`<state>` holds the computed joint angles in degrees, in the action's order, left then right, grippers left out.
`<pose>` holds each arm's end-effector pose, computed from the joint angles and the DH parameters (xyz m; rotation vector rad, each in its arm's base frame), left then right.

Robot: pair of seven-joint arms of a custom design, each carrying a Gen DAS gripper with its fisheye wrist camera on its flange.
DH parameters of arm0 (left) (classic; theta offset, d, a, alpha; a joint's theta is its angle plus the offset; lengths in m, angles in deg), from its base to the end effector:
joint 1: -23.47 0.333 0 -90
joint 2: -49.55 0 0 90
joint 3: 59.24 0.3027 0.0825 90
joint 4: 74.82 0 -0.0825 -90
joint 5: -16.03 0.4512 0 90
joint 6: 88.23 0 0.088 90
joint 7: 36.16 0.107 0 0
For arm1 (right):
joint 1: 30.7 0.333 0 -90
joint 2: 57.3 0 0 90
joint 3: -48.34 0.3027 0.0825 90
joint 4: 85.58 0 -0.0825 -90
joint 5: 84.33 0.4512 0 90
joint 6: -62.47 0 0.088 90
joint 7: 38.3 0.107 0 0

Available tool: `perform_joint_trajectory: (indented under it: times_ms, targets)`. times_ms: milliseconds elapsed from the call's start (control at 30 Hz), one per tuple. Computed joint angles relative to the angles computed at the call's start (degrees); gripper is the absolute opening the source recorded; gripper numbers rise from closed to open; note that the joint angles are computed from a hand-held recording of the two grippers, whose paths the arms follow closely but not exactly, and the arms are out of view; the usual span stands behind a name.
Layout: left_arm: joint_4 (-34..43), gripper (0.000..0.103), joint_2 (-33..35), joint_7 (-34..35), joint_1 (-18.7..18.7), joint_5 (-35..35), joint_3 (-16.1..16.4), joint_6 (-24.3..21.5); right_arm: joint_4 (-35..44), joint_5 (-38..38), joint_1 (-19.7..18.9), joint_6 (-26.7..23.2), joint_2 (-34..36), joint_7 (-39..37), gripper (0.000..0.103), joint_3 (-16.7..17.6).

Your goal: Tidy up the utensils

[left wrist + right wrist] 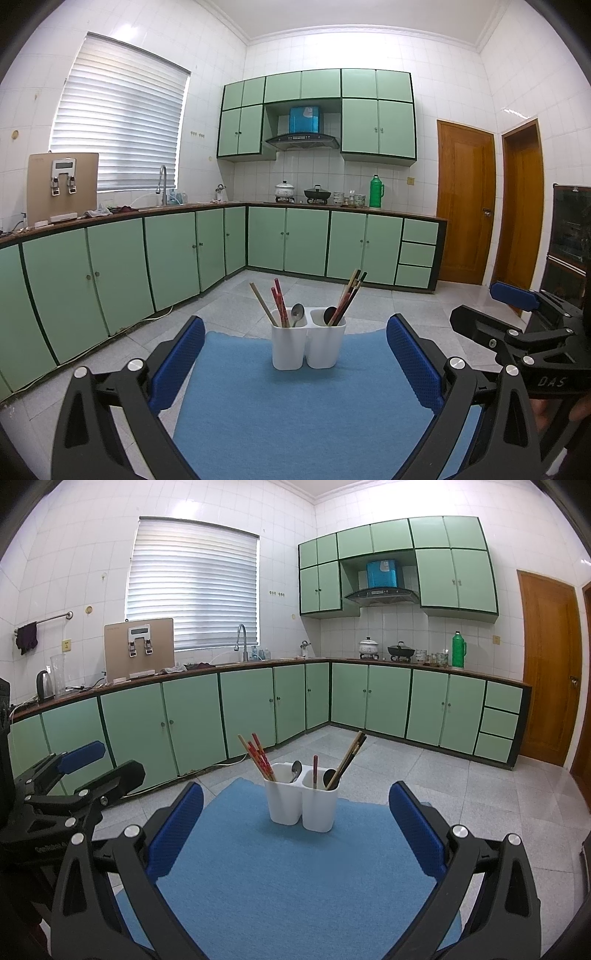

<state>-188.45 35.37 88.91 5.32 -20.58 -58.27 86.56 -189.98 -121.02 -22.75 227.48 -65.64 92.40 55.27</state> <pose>0.5756 -0.1281 0.6967 -1.2007 1.6538 -1.3401 0.5946 0.1994 0.7100 -1.4710 1.3685 -0.9782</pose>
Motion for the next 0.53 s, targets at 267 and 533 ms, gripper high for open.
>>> perform_joint_trajectory:
  times_ms: [267, 533]
  targets:
    - [0.17, 0.097, 0.21, -0.79, 0.56, 0.96, -0.33, -0.65, 0.06, 0.14, 0.04, -0.02, 0.11, -0.09, 0.098, -0.09]
    - [0.09, 0.097, 0.28, -2.59, 1.42, 2.54, -1.1, -0.54, -0.37, -0.01, -0.14, 0.26, -0.07, 0.48, 0.098, -0.14]
